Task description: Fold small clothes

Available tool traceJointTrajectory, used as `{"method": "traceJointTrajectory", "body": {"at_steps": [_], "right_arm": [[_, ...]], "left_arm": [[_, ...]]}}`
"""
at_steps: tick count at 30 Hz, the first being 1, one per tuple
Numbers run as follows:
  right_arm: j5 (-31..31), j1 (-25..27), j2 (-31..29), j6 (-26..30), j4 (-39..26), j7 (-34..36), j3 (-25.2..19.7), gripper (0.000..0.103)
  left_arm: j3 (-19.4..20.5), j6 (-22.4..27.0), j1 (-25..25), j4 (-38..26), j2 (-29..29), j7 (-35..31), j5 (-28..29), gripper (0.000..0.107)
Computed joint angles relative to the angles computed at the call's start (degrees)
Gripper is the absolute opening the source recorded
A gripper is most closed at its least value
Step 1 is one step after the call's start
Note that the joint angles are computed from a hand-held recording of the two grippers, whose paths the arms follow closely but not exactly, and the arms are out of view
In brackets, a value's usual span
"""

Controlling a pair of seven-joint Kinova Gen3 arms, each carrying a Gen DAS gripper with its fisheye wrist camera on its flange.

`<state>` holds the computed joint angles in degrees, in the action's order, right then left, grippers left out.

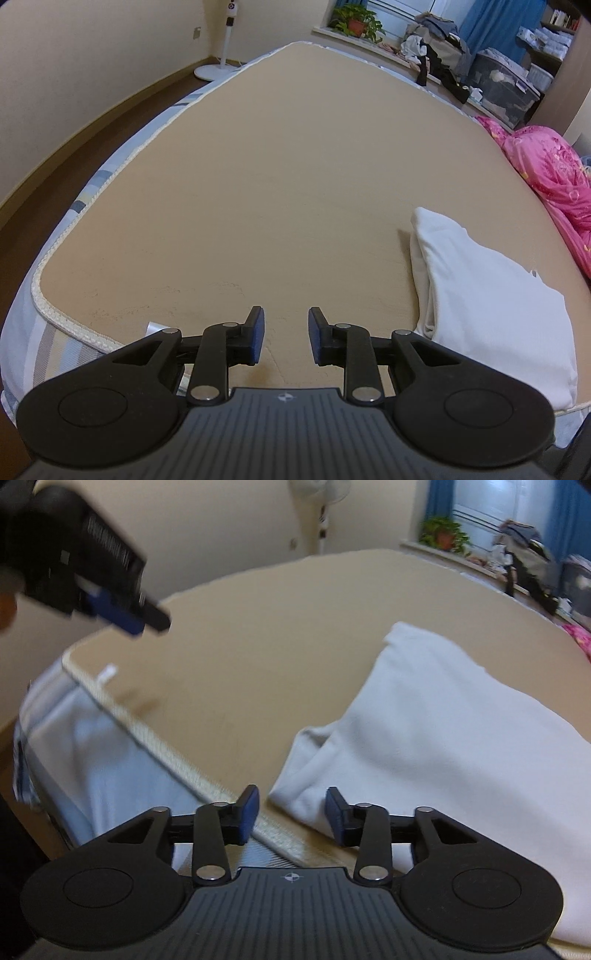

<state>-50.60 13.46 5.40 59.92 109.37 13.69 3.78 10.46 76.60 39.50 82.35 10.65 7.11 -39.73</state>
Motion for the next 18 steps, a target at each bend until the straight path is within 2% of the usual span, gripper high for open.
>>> {"method": "traceJointTrajectory", "body": {"at_steps": [2, 4, 7, 10, 13, 18], "right_arm": [[-0.8, -0.1, -0.3, -2.0, 1.0, 1.7, -0.9, 0.046], [-0.3, -0.7, 0.1, -1.3, 0.0, 0.1, -0.3, 0.045], [-0.7, -1.6, -0.2, -3.6, 0.9, 0.1, -0.3, 0.024], [-0.3, -1.2, 0.1, -3.6, 0.4, 0.1, -0.7, 0.011], [0.6, -1.0, 0.9, -1.5, -1.7, -2.2, -0.5, 0.009], [-1.5, 1.1, 1.0, 3.3, -4.3, -4.5, 0.1, 0.008]], "left_arm": [[-0.1, -0.8, -0.3, 0.5, -0.2, 0.1, 0.0, 0.029], [-0.2, -1.3, -0.5, 0.7, -0.2, 0.2, -0.1, 0.029], [-0.2, -1.8, -0.9, 0.4, 0.0, -0.1, 0.1, 0.029], [-0.4, -2.2, -1.0, 0.1, 0.2, -0.6, 0.2, 0.029], [-0.5, -2.3, -0.9, 0.1, 0.4, -0.5, 0.2, 0.03], [-0.8, -2.4, -1.4, 0.2, 0.6, -1.7, 0.9, 0.03]]}}
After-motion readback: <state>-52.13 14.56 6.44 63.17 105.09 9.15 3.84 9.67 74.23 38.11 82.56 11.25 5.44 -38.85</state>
